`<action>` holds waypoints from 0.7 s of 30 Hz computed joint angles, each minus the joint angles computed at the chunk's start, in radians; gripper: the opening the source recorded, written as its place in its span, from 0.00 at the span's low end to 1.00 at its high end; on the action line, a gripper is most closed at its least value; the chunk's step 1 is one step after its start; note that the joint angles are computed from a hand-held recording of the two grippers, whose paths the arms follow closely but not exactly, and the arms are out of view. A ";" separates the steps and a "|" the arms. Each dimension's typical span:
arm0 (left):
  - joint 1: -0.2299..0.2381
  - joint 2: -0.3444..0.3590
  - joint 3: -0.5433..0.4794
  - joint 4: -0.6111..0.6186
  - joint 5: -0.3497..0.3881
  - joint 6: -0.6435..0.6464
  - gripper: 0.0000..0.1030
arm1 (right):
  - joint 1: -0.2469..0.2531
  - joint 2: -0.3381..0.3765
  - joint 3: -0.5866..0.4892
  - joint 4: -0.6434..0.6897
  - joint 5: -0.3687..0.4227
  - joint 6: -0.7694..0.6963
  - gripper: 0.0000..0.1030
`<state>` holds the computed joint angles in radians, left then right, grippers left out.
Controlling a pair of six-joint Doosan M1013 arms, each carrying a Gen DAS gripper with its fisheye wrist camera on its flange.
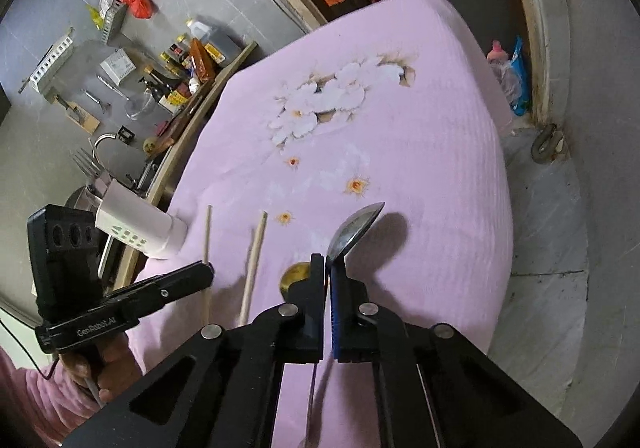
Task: Organize utensils
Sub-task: 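Close the left tool on a wooden chopstick while the right tool grasps the silver spoon, then lift the chopstick and silver spoon over the white caddy and open both tools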
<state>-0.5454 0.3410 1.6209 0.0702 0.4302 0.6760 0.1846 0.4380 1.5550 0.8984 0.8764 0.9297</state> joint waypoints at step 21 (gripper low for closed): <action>0.010 -0.259 0.113 0.837 0.136 -0.736 0.05 | 0.139 -0.118 0.014 0.622 -0.198 -0.486 0.02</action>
<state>-0.5349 0.0816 1.7343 0.9069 0.5663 -0.0597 0.3239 0.3202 1.5692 1.5208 0.6785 0.4439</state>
